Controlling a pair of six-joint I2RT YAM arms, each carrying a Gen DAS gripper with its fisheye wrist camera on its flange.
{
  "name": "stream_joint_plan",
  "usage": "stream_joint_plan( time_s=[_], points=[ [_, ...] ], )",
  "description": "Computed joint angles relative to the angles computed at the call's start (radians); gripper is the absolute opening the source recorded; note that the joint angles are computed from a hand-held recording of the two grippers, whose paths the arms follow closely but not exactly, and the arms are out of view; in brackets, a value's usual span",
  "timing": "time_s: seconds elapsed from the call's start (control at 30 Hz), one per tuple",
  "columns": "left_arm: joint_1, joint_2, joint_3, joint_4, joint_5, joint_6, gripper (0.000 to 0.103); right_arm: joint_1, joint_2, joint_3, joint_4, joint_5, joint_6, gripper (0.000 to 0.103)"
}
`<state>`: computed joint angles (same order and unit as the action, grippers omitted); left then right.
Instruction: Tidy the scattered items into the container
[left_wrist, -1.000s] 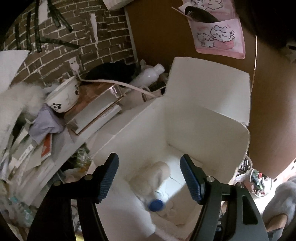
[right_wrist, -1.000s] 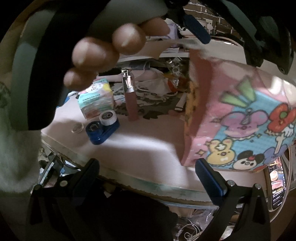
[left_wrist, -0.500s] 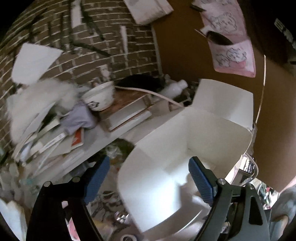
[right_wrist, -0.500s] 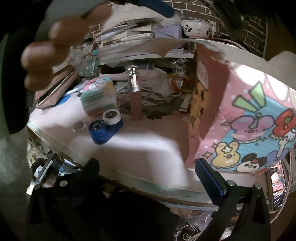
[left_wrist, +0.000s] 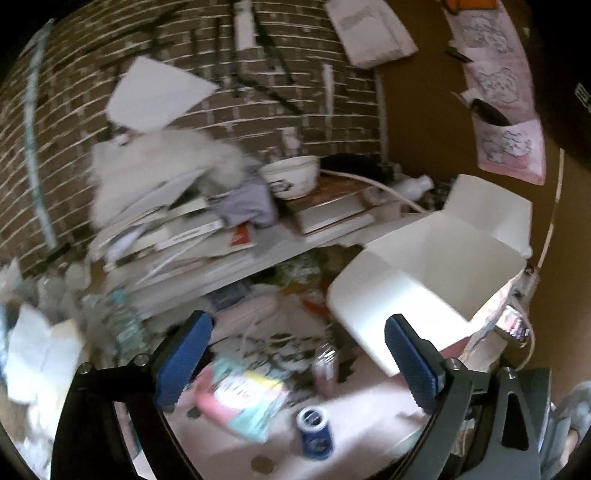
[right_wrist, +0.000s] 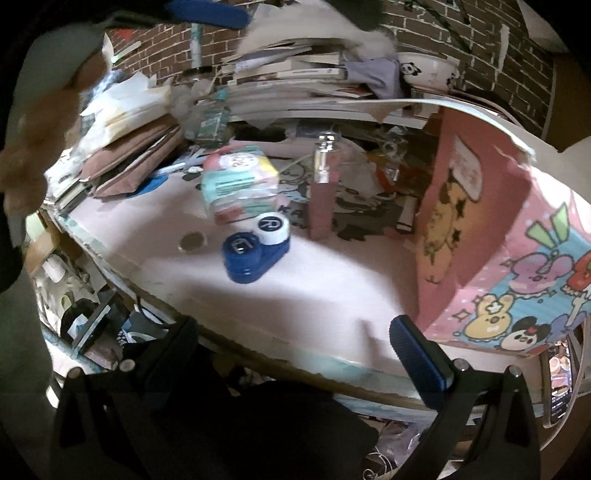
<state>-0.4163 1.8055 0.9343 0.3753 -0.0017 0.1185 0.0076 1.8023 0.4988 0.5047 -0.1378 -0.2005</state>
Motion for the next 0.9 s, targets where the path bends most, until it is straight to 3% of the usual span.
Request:
stream_joint_plan(
  time_s=[0.43,0.67,0.9],
  points=[
    [0.152,-0.032,-0.260,0.219,-0.124,-0.118,0.095,0.076,0.099,-0.001,0.158,0.005,0.070,0.103],
    [0.230,0.005,-0.328,0.303,-0.071,-0.169,0.095,0.101,0.177,0.071,0.199,0.019,0.153,0.103],
    [0.282,0.041,-0.349,0.354,-0.026,-0.180,0.095,0.144,0.249,0.116,0.270,0.130,0.185,0.103]
  ],
)
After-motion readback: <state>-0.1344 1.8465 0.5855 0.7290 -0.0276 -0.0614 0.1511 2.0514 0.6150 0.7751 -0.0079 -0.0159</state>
